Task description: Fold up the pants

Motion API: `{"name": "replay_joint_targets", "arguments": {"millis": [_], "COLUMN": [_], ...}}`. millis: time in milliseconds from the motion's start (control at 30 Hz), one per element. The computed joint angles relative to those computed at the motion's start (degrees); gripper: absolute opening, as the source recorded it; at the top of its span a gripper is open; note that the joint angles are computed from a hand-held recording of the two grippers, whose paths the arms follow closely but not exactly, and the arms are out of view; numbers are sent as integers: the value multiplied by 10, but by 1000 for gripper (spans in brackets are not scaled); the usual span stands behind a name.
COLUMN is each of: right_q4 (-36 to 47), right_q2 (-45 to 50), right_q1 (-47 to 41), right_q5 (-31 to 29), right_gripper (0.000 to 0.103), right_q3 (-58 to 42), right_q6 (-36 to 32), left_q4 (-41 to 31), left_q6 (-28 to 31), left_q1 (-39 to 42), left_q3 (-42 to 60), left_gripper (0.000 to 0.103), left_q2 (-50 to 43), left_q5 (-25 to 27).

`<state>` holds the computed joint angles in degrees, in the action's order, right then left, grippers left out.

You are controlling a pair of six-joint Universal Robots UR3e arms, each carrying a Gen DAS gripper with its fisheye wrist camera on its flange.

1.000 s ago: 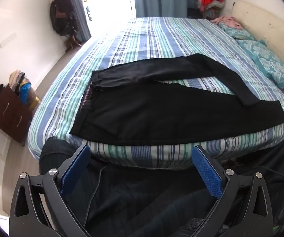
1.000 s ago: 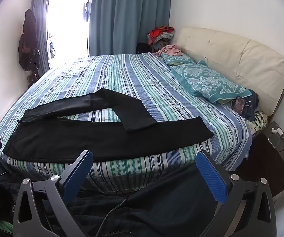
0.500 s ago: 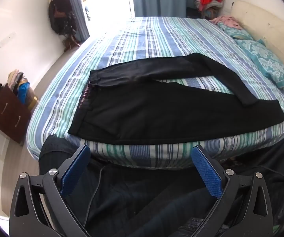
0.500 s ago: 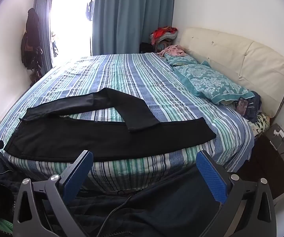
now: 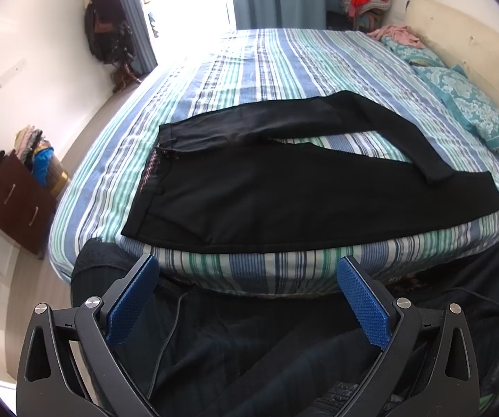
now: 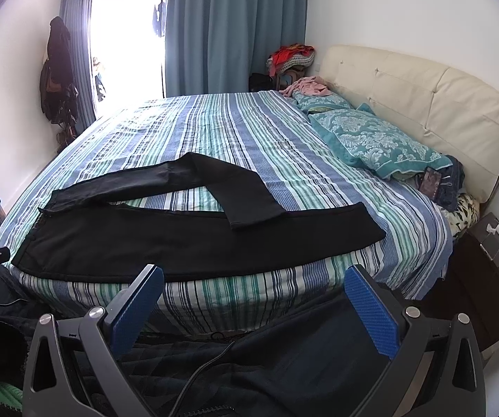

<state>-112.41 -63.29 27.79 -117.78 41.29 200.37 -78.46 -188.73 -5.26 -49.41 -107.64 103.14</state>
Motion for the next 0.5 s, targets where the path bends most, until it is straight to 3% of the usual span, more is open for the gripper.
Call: {"name": "replay_joint_targets", "arguments": {"millis": [500], "right_q4": [21], "right_q2": [5], "right_q1": [-1], "right_q5": [-5], "right_gripper": [103], "right_q3": [-11], "right_q6": [7], "left_q4": [-4], "left_q6": [4], "left_q1": [-2], "left_q3": [2], "left_gripper": [102], "left_q2": [-1], "left_q5": [0]}}
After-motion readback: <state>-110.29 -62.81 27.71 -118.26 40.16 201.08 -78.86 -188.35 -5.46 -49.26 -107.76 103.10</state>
